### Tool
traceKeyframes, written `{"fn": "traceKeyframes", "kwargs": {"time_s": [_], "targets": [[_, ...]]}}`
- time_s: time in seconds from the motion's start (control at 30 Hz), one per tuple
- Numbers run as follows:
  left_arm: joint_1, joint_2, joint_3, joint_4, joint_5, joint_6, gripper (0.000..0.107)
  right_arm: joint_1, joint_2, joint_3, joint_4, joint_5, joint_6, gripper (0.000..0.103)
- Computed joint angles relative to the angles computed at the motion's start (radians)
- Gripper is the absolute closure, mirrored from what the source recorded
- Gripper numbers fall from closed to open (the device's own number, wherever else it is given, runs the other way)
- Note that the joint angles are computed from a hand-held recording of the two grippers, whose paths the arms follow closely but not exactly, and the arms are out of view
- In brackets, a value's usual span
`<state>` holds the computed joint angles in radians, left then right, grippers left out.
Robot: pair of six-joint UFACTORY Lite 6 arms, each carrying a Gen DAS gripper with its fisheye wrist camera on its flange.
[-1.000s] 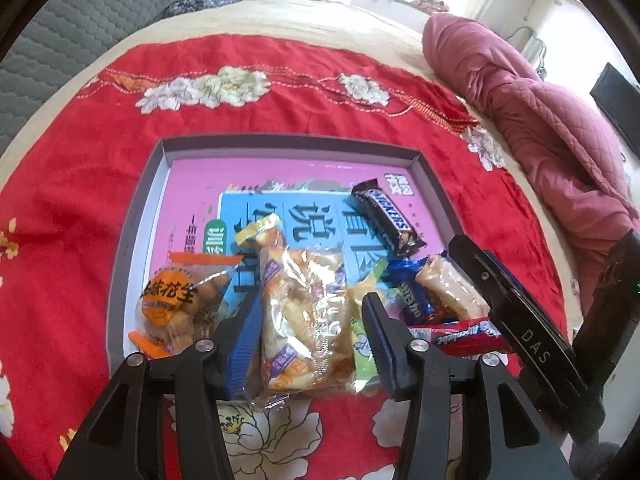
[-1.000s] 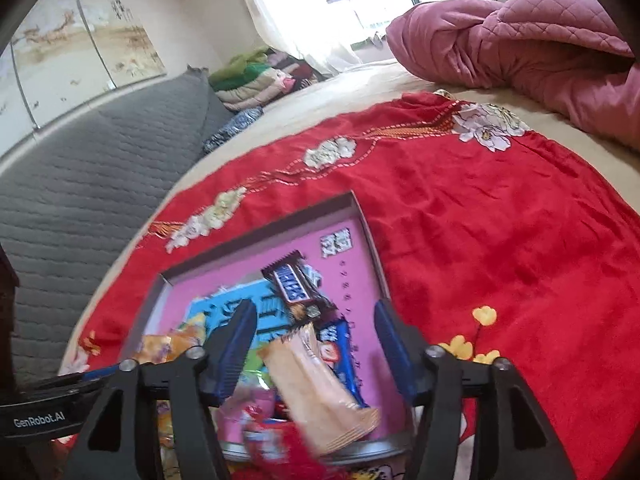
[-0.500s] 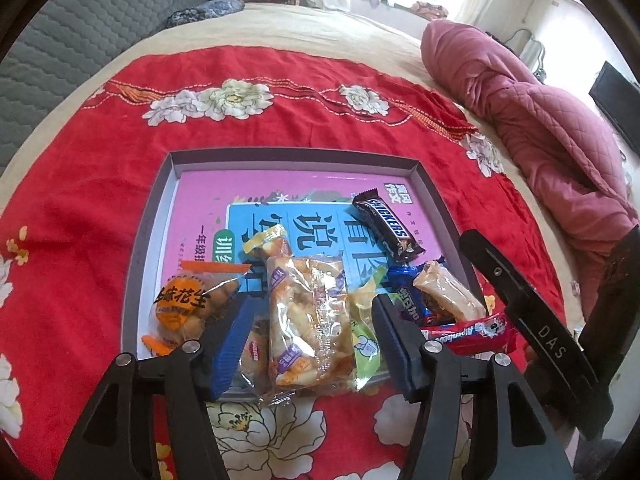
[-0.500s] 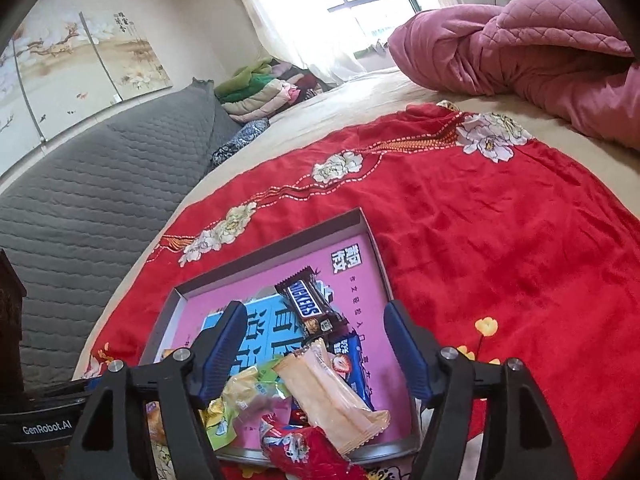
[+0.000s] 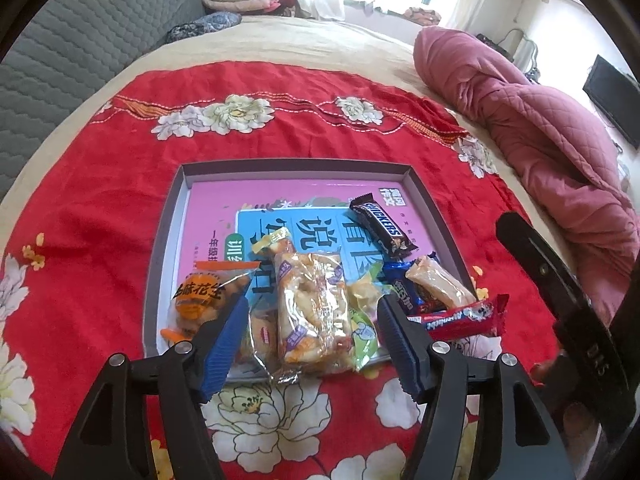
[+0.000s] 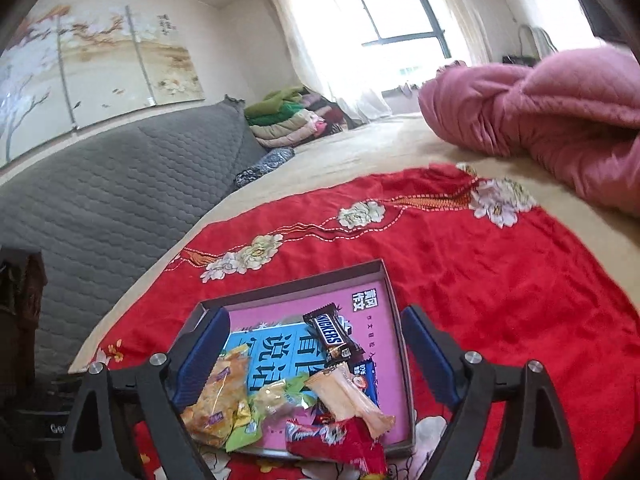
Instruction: Organize snacks
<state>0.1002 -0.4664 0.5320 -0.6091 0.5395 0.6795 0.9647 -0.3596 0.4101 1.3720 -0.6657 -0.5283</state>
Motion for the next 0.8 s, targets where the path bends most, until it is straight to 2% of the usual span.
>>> {"fn": "traceKeyframes", "kwargs": {"time_s": [0.23, 0.3, 0.5, 0.63, 0.8], "targets": [[0.041, -0.098, -0.041, 0.026, 0.065, 0.006, 0.033, 0.171, -0.083, -0.012, 0.203, -0.096, -0.116, 0.008], [0.057, -0.136, -0.062, 0.051, 0.091, 0.004, 0.031, 0.211, -0.104, -0.012, 0.253, -0.089, -0.118, 0.008], [0.211, -0.301, -0.158, 0.067, 0.223, 0.066, 0.031, 0.360, -0.068, 0.022, 0.463, -0.110, -0.197, 0.006], [0.323, -0.378, -0.202, 0.057, 0.308, 0.135, 0.031, 0.463, -0.017, 0.055, 0.618, -0.169, -0.235, 0.005], [0.444, -0.482, -0.242, 0.052, 0.439, 0.241, 0.031, 0.553, 0.029, 0.089, 0.718, -0.241, -0.264, 0.002]]}}
